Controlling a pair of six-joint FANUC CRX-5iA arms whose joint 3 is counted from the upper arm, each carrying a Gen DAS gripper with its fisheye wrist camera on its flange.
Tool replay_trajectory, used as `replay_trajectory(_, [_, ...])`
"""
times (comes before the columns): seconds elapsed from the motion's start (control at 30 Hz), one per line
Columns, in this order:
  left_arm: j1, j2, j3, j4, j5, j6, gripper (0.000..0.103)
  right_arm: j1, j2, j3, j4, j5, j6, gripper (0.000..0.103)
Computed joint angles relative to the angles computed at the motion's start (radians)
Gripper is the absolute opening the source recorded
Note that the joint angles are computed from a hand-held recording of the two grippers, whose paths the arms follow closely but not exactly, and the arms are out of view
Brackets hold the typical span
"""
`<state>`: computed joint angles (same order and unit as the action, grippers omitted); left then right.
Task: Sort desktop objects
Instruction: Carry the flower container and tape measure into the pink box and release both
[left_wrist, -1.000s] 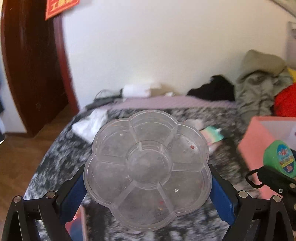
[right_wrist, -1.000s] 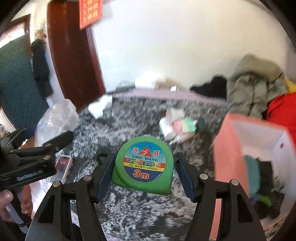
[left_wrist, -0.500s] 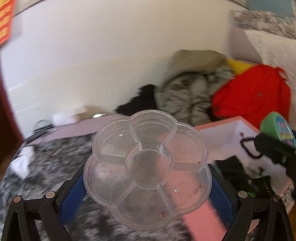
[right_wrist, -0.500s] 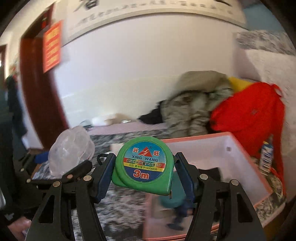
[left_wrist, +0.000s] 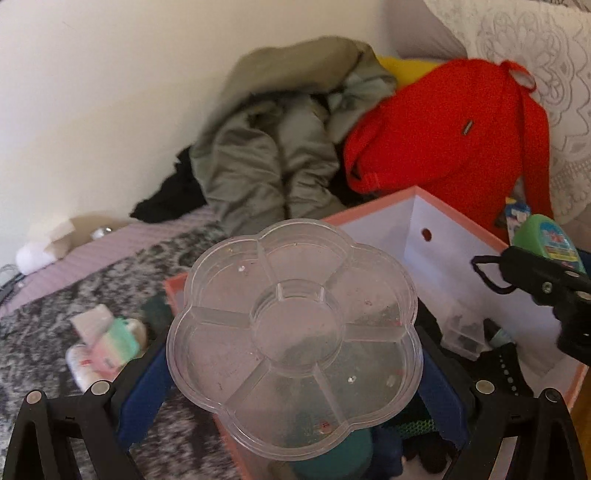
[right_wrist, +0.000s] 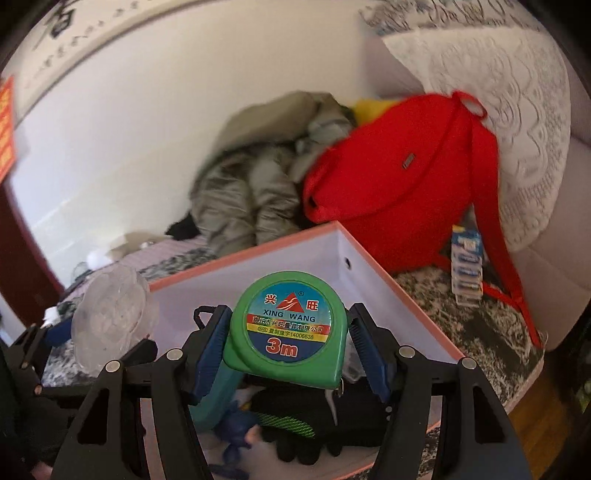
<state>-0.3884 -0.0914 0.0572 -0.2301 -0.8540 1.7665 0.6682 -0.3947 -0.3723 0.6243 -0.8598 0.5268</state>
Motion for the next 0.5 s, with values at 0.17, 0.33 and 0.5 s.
replay_trajectory(0.17, [0.011, 0.053, 0.007, 0.063, 0.025, -0.036, 0.097, -0.056, 0.066, 0.033, -0.059, 0.008, 0.043, 0.068])
replay_trajectory(0.33, [0.019, 0.106, 0.044, 0.128, -0.015, -0.11, 0.098, -0.082, 0.1, 0.036, -0.059, 0.022, 0.053, 0.069])
replay_trajectory(0.5, [0.003, 0.091, 0.054, 0.059, -0.029, -0.043, 0.099, -0.065, 0.091, -0.042, 0.184, 0.003, -0.138, 0.1])
